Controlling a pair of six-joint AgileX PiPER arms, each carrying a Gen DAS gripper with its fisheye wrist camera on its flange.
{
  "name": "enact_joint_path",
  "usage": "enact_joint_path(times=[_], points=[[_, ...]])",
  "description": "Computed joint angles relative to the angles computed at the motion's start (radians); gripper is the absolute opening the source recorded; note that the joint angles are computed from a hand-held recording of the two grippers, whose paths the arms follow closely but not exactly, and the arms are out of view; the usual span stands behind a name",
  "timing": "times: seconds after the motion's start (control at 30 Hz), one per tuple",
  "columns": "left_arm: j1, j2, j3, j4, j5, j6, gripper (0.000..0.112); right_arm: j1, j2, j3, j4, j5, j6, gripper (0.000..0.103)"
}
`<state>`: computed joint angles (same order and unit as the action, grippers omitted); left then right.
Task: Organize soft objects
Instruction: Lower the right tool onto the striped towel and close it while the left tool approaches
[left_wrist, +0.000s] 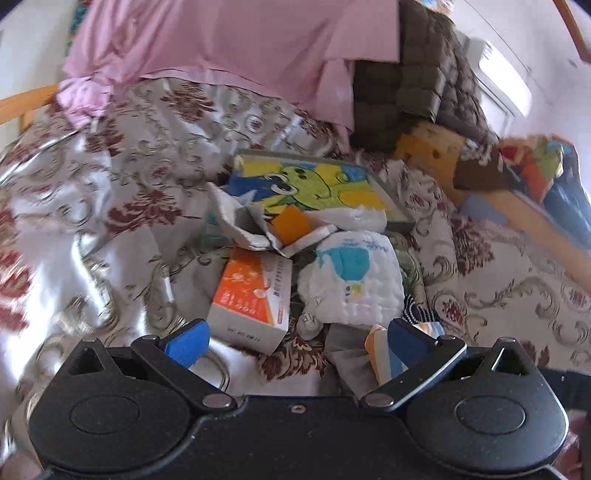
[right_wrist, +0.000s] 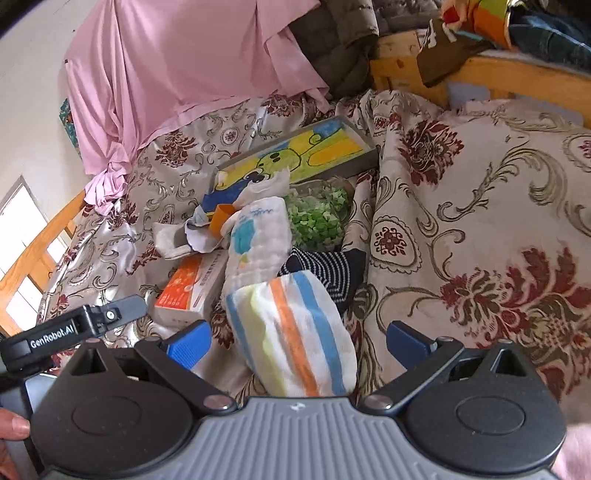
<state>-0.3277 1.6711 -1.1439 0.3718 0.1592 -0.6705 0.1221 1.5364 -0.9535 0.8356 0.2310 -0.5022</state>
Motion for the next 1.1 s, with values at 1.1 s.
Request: enact_joint_path(times=[1.1], points=[[0.095,0.712,-1.171,-1.058,0.936,1.061,0.102,0.136,0.266,-0.220,-0.496,0.045,0.335,0.081]])
